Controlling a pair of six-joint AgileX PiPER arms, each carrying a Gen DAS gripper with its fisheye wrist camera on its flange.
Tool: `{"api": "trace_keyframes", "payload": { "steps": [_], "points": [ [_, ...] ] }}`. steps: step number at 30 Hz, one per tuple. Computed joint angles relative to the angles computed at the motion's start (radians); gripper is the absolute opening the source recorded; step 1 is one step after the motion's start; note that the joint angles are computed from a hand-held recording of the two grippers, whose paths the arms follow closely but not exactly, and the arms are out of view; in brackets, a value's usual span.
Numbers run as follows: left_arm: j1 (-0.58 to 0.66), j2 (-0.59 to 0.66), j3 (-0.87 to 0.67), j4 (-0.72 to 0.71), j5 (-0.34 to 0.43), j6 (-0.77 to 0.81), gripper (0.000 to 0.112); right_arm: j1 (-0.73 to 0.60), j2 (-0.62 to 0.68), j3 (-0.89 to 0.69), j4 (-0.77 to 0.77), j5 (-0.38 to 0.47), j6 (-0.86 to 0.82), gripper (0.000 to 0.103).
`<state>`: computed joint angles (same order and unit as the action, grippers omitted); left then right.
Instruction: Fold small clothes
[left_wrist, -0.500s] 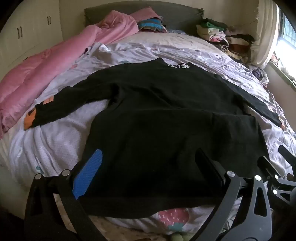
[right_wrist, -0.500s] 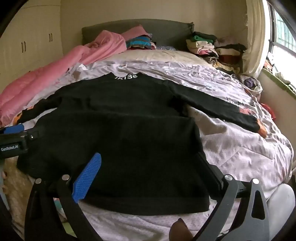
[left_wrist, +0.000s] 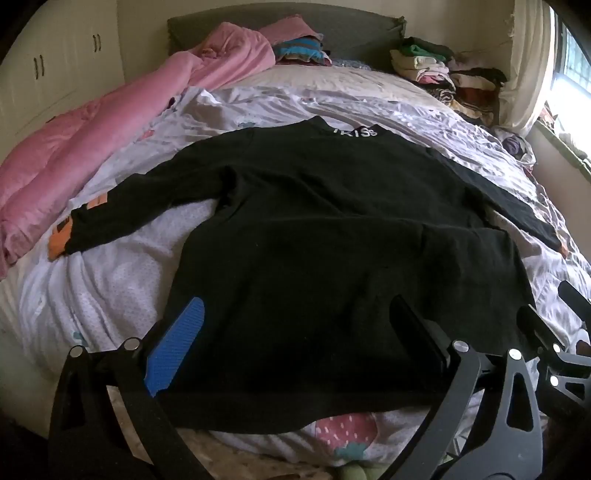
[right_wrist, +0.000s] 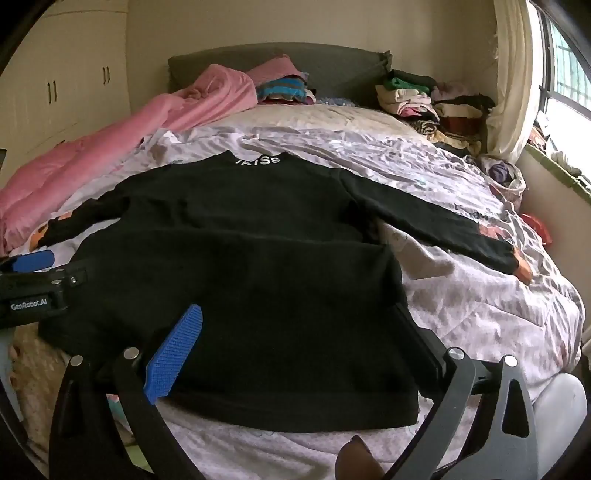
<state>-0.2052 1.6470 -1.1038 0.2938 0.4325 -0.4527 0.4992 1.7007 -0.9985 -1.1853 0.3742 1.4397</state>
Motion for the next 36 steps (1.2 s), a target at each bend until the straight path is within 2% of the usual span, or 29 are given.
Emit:
{"api": "trace_keyframes", "payload": {
  "steps": [14,36],
  "points": [
    [-0.007,-0.001,0.005,0.024,-0.006,-0.026,0.094,0.009,-0.007,-0.01,0.029,0.008,-0.038,0.099],
    [-0.007,-0.004,0.01,0.028,-0.013,-0.029,0.094,0.018,-0.015,-0.004,-0.002,0.015,-0.011,0.099]
  ]
}}
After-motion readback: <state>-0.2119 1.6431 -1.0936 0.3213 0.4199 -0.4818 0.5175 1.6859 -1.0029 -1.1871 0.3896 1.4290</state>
